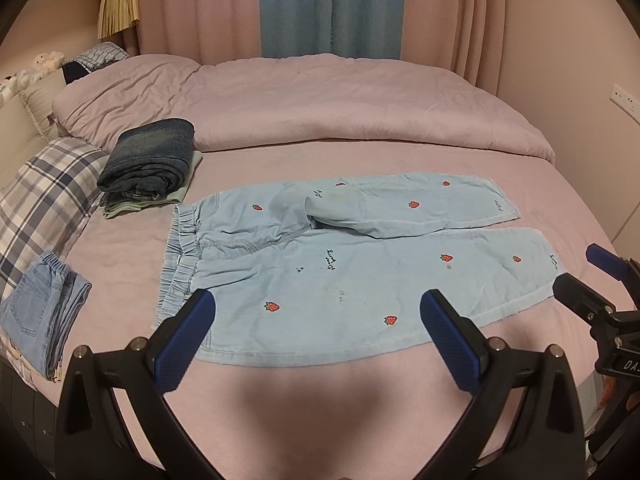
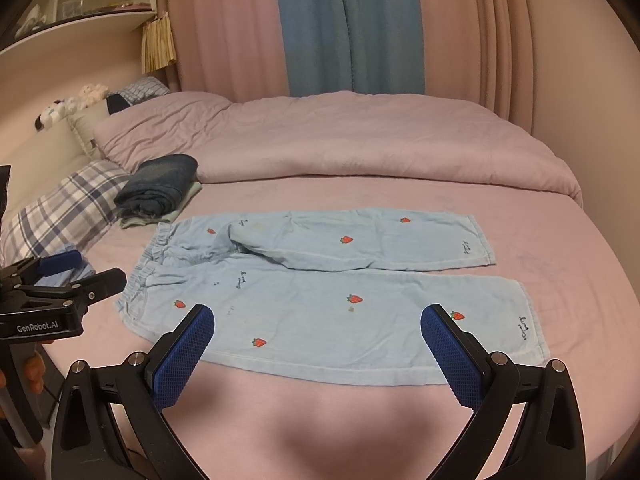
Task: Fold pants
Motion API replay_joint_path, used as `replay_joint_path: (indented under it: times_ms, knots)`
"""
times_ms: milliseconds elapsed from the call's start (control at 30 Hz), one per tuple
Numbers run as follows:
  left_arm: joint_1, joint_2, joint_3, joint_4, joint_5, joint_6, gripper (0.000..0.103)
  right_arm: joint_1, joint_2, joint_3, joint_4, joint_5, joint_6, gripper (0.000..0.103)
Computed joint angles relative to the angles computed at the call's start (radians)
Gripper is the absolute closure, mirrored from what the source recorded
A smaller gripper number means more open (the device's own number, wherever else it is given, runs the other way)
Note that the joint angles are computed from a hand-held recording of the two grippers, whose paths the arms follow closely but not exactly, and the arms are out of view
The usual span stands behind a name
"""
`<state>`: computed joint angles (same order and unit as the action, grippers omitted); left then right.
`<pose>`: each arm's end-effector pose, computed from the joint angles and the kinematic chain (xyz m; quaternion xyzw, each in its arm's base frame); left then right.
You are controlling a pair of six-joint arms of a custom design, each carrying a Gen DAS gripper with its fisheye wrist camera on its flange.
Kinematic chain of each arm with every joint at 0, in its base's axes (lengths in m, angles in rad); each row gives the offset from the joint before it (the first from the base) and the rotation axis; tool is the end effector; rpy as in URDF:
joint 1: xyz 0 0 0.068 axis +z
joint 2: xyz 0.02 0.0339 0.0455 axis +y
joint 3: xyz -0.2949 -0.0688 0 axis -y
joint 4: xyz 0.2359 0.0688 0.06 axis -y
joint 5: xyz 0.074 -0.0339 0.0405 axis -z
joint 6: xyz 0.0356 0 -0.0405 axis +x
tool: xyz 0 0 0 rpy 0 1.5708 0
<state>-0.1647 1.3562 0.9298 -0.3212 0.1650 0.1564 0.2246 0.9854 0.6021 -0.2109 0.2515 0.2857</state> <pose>0.2721 -0.0512 0.2845 0.1786 0.8963 -0.0772 0.3984 0.1854 0.0333 0.2660 0.0856 0.8740 0.0103 0.4783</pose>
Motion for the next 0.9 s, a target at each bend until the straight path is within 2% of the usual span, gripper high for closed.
replay_joint_path:
  times_ms: [67,133,333,433,500,600,700,800,867,900]
  knots:
    - [0.0,0.003,0.0,0.0,-0.002,0.001,0.001,-0.001,0.004,0.0,0.0,0.0,0.0,0.0]
    - [-0.002,-0.007,-0.029,0.055,-0.005,0.005,0.001,0.003,-0.004,-0.008,0.002,0.004,0.005,0.0]
    - [-0.003,-0.005,-0.034,0.066,-0.003,0.004,0.001,0.009,0.0,-0.012,0.009,0.008,0.011,0.0]
    - [0.006,0.026,0.017,-0.032,0.011,-0.001,0.001,0.019,0.016,-0.012,0.019,0.014,0.013,0.0]
    - [0.016,0.049,0.03,-0.051,0.031,-0.009,0.001,0.029,0.032,-0.01,0.021,0.02,0.006,0.0]
    - [0.055,0.117,0.048,-0.057,0.1,-0.036,0.001,0.023,0.074,-0.029,0.075,-0.029,-0.025,0.0]
    - [0.137,0.249,0.089,-0.104,0.224,-0.075,0.001,0.027,0.197,-0.021,0.107,-0.103,-0.043,0.0]
    - [0.225,0.353,0.107,-0.138,0.374,-0.163,0.001,0.092,0.289,-0.027,0.141,-0.183,-0.038,0.0]
    - [0.304,0.424,0.121,-0.145,0.384,-0.185,0.001,0.179,0.343,-0.036,0.182,-0.113,-0.063,0.0]
    - [0.329,0.438,0.122,-0.142,0.344,-0.168,0.001,0.204,0.394,-0.032,0.207,-0.04,-0.106,0.0]
